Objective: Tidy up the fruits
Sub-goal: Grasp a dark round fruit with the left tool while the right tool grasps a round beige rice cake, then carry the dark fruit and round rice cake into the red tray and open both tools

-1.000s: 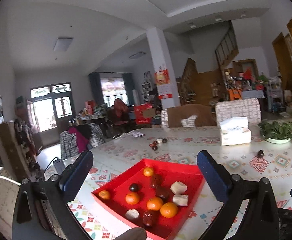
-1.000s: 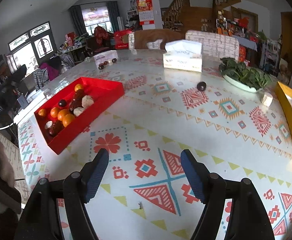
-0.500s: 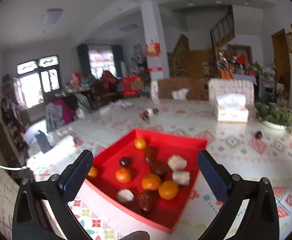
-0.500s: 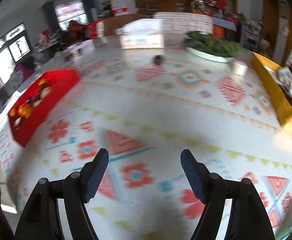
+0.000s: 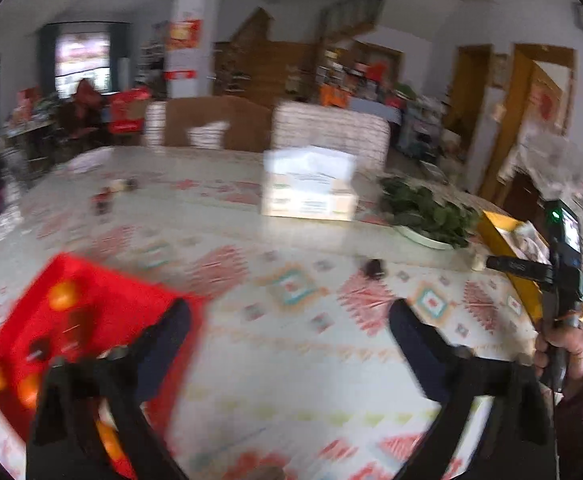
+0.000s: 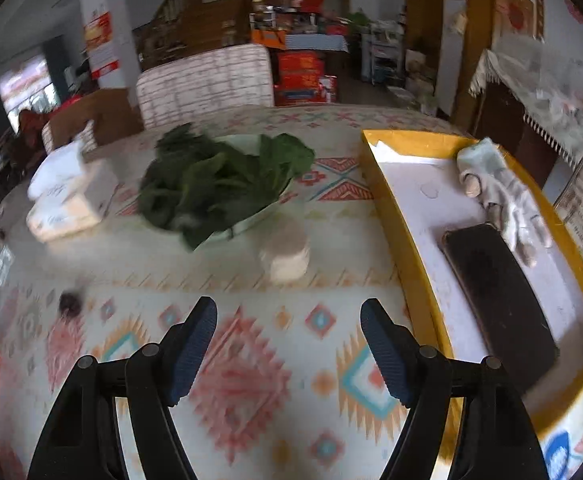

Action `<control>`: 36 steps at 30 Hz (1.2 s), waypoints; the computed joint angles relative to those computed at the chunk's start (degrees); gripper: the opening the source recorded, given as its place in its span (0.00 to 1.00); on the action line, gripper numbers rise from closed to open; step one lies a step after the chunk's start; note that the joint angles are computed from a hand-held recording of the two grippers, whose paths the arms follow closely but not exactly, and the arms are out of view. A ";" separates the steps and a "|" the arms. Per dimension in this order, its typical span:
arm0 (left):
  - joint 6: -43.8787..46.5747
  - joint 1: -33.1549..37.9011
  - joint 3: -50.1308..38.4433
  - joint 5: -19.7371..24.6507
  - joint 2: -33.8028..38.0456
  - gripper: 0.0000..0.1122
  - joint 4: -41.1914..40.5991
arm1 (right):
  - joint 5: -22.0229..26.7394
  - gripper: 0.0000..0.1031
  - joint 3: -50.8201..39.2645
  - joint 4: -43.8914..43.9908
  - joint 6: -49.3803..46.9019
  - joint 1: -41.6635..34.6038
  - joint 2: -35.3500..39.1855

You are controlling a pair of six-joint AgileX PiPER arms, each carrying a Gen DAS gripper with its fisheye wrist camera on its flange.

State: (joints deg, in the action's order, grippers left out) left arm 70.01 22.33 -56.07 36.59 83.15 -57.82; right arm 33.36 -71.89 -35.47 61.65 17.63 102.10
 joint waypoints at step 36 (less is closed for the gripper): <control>-8.58 -4.58 -10.28 4.85 14.71 0.20 3.71 | -10.24 0.37 4.43 17.80 -14.37 3.32 -2.84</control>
